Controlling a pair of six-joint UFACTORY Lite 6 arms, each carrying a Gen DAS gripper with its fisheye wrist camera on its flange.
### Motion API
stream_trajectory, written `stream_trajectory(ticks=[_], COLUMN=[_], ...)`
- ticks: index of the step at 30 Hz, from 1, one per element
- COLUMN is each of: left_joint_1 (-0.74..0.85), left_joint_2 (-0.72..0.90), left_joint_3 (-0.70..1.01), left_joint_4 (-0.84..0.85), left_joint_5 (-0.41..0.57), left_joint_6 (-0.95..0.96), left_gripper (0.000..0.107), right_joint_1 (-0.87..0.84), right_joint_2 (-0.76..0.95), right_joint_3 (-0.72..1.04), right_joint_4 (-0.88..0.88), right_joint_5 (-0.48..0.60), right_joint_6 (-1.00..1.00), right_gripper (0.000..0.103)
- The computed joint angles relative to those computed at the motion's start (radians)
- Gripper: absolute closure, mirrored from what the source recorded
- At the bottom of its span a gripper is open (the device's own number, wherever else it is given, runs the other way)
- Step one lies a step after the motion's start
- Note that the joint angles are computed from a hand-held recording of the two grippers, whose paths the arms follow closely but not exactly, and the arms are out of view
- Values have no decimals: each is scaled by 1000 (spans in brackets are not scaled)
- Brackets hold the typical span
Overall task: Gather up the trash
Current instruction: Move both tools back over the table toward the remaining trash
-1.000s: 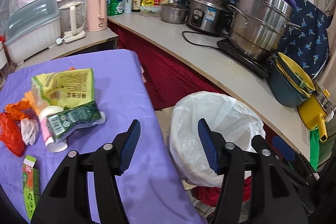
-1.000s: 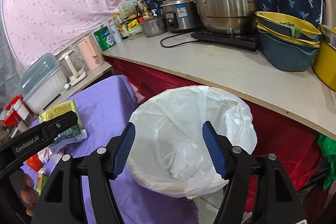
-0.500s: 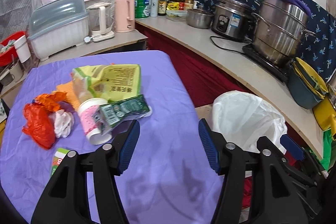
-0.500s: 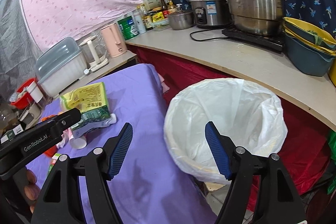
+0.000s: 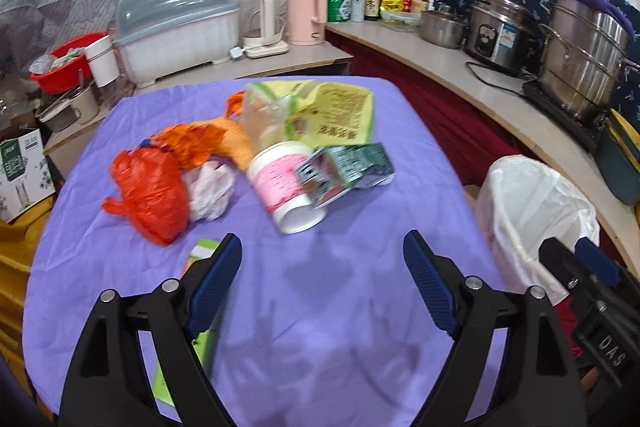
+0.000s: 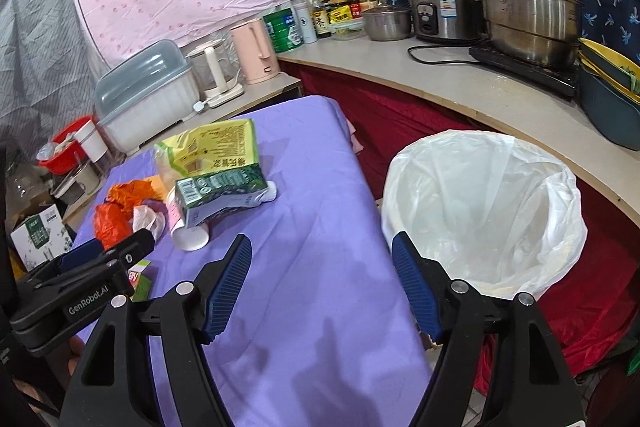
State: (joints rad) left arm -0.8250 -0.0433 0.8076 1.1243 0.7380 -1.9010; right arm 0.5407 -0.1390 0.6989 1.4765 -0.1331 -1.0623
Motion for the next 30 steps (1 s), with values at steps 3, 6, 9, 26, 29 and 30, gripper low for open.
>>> stream_trajectory(ticks=[3,6,9,26,29,30], left_joint_1=[16,34,51,205,225,231], left_joint_2=[-77,-154,-223,-383,-375,-370], left_joint_3=[-99,-200,-291,-567,-587,-590], left_joint_4=[-21,-39,-50,-41,-9,-1], left_joint_5=[6,-4,-9,-160,-196,-206], left_joint_6=[-11,-15,-21,-42,-70,-77], left_gripper=[25,23,22,21,21,21], right_joint_1=[46,93,128,289,302,306], right_joint_2=[21,43,66,250,284,293], right_joint_3=[5,9,14,124,149,157], right_joint_4=[4,-4,-19,-24,-19,-14], right_joint_5=[-18,-38,-50,-104,-106,-105], right_joint_6=[19,52,89,184,184,181], right_gripper=[32,32,32,32,32,32])
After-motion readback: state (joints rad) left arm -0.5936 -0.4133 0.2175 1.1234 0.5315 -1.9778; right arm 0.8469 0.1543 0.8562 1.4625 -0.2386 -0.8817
